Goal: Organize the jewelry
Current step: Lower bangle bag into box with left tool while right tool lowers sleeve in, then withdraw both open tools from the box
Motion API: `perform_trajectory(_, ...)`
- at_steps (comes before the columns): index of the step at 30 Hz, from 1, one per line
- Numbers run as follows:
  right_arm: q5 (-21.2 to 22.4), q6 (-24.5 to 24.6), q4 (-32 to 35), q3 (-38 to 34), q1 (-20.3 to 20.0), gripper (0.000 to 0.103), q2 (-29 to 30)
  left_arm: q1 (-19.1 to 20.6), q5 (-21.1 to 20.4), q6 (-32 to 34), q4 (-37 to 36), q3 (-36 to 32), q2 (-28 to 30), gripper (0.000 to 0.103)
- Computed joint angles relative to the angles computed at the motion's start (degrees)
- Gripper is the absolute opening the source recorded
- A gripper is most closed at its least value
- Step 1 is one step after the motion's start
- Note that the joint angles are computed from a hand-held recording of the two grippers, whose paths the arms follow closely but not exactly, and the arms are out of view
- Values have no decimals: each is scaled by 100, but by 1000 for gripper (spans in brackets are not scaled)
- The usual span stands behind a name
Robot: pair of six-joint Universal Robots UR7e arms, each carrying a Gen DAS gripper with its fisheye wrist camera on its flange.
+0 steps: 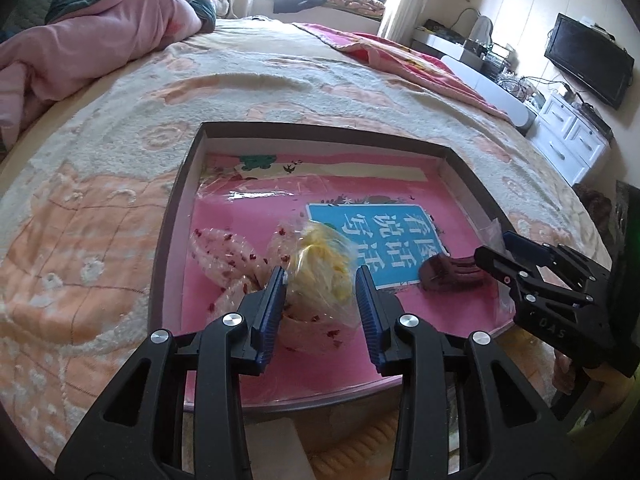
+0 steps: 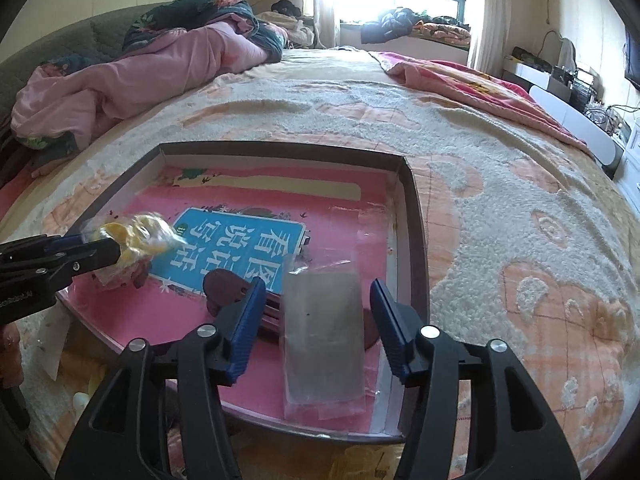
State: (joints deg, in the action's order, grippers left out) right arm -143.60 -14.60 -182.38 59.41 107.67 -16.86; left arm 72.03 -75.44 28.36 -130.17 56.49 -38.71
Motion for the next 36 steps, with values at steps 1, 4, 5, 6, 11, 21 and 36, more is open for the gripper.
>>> perform_trajectory(1,-16,-24,-50,10,10,56,5,-2,2,1,-16,13,-9,28)
perform_trajectory(4,-39,-77,-247,70,38,64,7,-10,10,32,-112,108,-76,31)
perform_trajectory(5,-24,-67,-327,112,47,65,-7,-16,16,46,-154,148,-99,31)
perform_trajectory(6,-27,-70,-393,135,56,68,-11,-24,20,80,-213,200,-135,31)
perform_trajectory(11,-168,-209,-771,169,133,79,26,-50,-32,139,-414,383,-274,40)
perform_trajectory(21,-371,-471,-1387,340,240,89,-3,-104,-188,331,-928,828,-545,70)
perform_trajectory(36,-418,-434,-2074,726,394,93,-162,-47,-299,50,-1205,1128,-884,91)
